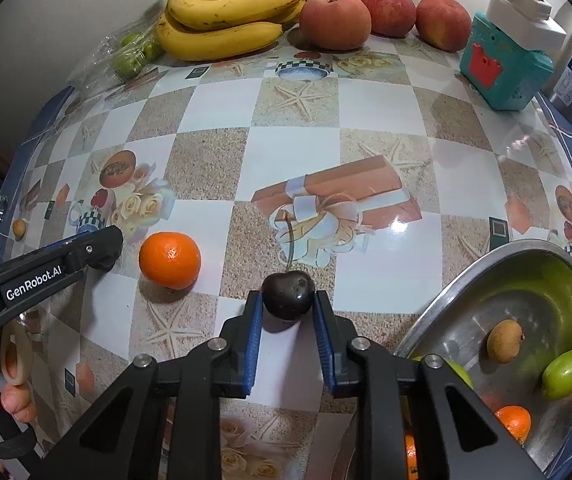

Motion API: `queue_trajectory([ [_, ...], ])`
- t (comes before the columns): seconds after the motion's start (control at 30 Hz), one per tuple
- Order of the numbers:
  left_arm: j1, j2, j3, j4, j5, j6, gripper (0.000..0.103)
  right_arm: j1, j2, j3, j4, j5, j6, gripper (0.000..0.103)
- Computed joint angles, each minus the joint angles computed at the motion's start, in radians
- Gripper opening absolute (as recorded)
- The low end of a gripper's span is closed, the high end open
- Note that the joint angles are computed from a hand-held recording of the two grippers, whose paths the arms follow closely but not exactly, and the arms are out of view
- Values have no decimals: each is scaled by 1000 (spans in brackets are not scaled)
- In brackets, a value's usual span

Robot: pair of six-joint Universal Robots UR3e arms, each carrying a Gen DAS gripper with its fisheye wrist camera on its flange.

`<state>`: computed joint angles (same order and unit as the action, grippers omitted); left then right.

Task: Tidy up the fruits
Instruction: 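Hold both dark cherries and lift them off the table with both tools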

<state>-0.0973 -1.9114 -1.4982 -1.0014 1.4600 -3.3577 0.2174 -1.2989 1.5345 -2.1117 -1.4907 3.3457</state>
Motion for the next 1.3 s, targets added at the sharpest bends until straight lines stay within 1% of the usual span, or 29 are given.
queue_trajectory([
  [0.33,17,18,-17,-2,-22,2,37,-3,-4,5,-1,5,3,26],
  [1.07,24,44,-10,-20,-14,3,33,-6,-50,27,-5,3,11,26],
  [1.3,21,26,1,-32,-39,0,33,-10,-61,37,-3,5,16,26],
])
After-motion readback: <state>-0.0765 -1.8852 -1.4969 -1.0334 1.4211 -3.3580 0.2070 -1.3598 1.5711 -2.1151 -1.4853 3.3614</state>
